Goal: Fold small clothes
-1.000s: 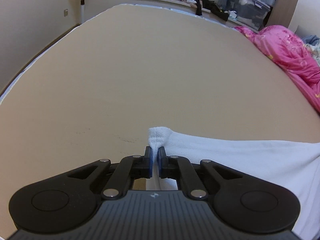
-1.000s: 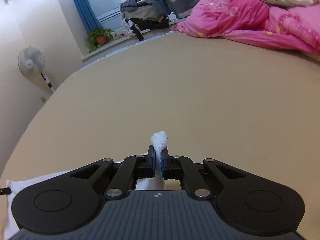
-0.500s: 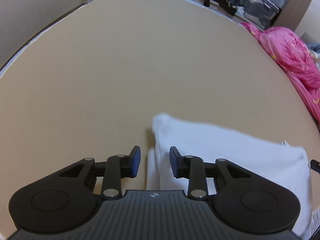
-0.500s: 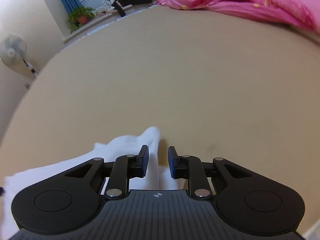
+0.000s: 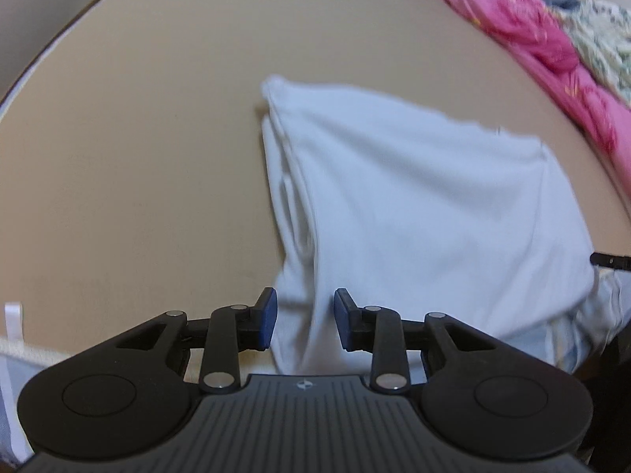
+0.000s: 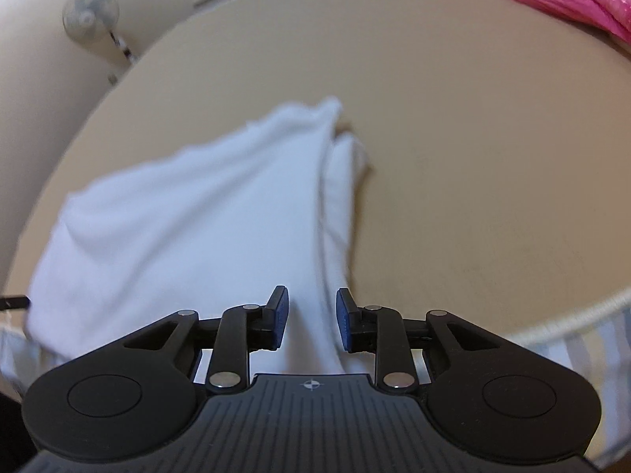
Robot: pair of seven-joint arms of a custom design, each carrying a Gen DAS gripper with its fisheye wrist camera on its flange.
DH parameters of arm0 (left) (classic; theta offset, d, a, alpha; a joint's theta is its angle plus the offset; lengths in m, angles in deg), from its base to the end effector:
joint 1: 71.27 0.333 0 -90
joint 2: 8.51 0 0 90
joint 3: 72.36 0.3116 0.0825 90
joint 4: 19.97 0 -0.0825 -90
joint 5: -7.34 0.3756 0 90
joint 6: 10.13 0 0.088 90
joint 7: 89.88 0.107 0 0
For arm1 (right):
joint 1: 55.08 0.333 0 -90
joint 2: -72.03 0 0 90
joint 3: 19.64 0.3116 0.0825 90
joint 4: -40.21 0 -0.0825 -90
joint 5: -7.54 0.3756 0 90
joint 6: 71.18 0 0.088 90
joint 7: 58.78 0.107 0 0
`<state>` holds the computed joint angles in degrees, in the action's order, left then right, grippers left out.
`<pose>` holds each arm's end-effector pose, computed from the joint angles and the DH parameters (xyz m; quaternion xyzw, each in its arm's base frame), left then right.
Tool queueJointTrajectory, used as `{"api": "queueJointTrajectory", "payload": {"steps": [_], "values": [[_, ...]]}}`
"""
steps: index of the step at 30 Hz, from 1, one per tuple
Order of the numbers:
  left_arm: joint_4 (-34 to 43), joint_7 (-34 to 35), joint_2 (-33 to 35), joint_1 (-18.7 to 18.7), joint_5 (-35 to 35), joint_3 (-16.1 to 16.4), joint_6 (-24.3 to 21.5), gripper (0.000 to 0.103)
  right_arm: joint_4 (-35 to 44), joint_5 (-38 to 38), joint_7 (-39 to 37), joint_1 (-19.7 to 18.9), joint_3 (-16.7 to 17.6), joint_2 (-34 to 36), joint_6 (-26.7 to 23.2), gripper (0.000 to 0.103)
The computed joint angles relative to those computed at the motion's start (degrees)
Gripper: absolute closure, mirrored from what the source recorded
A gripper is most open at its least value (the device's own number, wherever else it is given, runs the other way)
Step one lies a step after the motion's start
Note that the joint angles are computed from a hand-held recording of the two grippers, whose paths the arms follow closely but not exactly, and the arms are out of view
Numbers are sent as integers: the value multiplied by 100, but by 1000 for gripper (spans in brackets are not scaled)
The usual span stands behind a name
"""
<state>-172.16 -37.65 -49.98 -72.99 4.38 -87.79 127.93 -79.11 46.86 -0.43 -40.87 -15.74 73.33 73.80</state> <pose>0.3494 -0.1146 0.5014 -0.8135 0.5311 -0.1933 0.1370 0.5514 0.1730 0.4591 -0.7855 0.5314 -0.0028 0.3173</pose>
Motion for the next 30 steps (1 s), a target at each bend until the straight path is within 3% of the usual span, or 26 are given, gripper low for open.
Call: {"api": "queueJointTrajectory", "payload": {"steps": [2, 3, 5, 7, 11, 13, 14, 16, 17, 19, 21, 22, 23, 24, 26, 30], "values": [[37, 70, 74, -7, 110, -68, -260, 72, -46, -216, 81, -26, -34, -25, -114, 75], [42, 74, 71, -31, 164, -116, -400, 85, -83, -284, 77, -34, -41, -54, -134, 75], [-7, 151, 29, -144, 125, -60, -382, 98, -188, -416, 131, -23, -42, -130, -111, 76], [-71, 85, -151, -142, 212, -152, -353, 99, -276, -258, 13, -12, -64, -218, -136, 99], [-421, -322, -831, -208, -47, -121, -235, 99, -630, 882, -704, 73, -193, -606, 148, 100], [-430, -404, -865, -181, -75, -145, -401, 99, -706, 1227, -748, 96, -297, -721, 164, 100], [-404, -421, -814, -196, -88, -162, -561, 99, -685, 1130, -585, 87, -318, -697, 131, 100], [-325, -360, -577, -234, -161, -76, -741, 98, -580, 210, 179, 32, -257, -486, 35, 100], [-315, -353, -534, -247, -205, -35, -765, 95, -491, -309, 557, 7, -230, -367, -144, 100], [-352, -439, -630, -185, -224, -14, -673, 88, -412, -634, 773, -4, -198, -283, -314, 99], [-491, -735, -932, -1, -163, -101, -488, 59, -499, -477, 597, 28, -161, -384, 43, 97], [-543, -833, -1019, 80, -152, -88, -366, 55, -645, -242, 401, 75, -144, -513, 431, 96], [-616, -924, -1105, 129, -180, -59, -251, 52, -764, 242, -34, 173, -155, -623, 875, 92], [-672, -1000, -1154, 167, -226, -22, -159, 51, -784, 679, -426, 274, -197, -655, 1103, 83], [-680, -1045, -1073, 215, -331, 90, -24, 51, -725, 1285, -866, 397, -270, -637, 1228, 77], [-622, -925, -901, 195, -399, 141, -12, 51, -427, 1034, -595, 367, -200, -303, 983, 77]]}}
